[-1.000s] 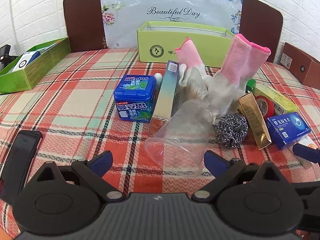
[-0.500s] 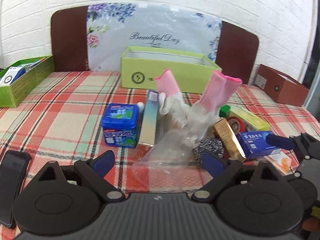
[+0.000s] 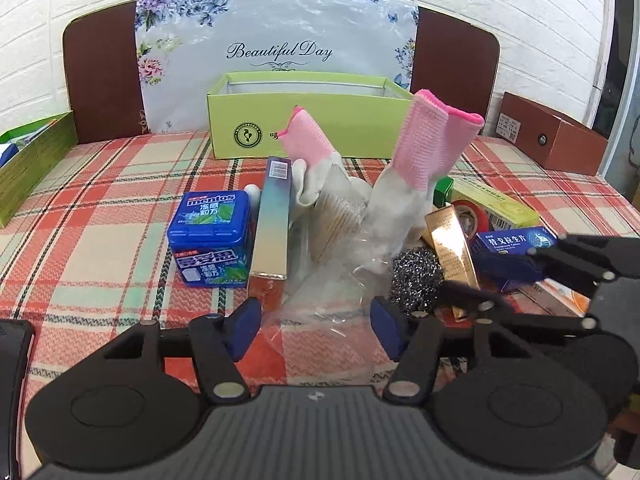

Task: Organize objects
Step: 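Reach both tools toward the clear plastic cup and gold box, then carry the clear cup with the left tool into the green box while the right tool carries the gold box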

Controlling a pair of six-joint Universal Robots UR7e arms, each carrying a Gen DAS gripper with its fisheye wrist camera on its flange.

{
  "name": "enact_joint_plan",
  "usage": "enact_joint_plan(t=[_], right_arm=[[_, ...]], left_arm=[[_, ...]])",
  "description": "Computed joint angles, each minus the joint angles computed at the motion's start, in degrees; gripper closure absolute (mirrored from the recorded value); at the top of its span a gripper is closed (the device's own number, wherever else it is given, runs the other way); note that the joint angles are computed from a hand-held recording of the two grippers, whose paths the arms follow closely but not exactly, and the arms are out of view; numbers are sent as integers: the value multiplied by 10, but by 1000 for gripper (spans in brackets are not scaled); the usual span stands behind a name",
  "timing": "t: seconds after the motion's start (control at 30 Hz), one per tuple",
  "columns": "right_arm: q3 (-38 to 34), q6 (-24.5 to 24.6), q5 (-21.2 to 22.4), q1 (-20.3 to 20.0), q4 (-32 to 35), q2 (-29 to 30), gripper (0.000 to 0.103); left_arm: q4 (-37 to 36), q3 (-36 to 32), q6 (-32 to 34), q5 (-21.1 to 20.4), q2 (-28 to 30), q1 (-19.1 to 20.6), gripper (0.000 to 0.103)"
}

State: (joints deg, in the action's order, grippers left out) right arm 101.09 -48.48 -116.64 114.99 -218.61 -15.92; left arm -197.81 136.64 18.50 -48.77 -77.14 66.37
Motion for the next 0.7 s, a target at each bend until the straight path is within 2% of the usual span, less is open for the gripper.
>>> enact_joint_plan(t=[0.03,0.1,0.13,0.2,0.27,0.33,0.4,0.43,0.47,0.53,0.67,0.7], right_arm=[[7,2,-4,2,-6,-3,77],[33,19,3,1,1,-22,88],[46,31,9,0,13,-35,92],[66,48,18,-3,29,-54,92],[73,64,28,-6,48,-63,89],[62,74,25,-6,46,-55,72],[45,70,12,-3,37,-40,64],[35,71,1,-1,35,-32,63],[27,75,-7,0,38,-27,62],[12,90,-14,-2,50,-21,56],[-9,116,-12,-12,58,-9,56],[-8,119,-13,-13,61,-9,65]], left_arm=[[14,5,-7,-3,-12,-1,40],[28,21,-13,-5,-33,-8,40],[34,28,-14,-6,-43,-12,40],[37,33,-15,-26,-55,-13,34],[30,28,-6,-32,-46,-12,32],[21,14,2,-12,-22,-13,32],[43,-1,-6,-14,-13,-3,32],[66,-7,-17,-20,-15,2,36],[76,-10,-23,-22,-16,5,36],[59,-6,-16,-24,-13,6,36],[53,-6,-23,-15,-8,5,36],[57,-6,-19,-19,-10,7,36]])
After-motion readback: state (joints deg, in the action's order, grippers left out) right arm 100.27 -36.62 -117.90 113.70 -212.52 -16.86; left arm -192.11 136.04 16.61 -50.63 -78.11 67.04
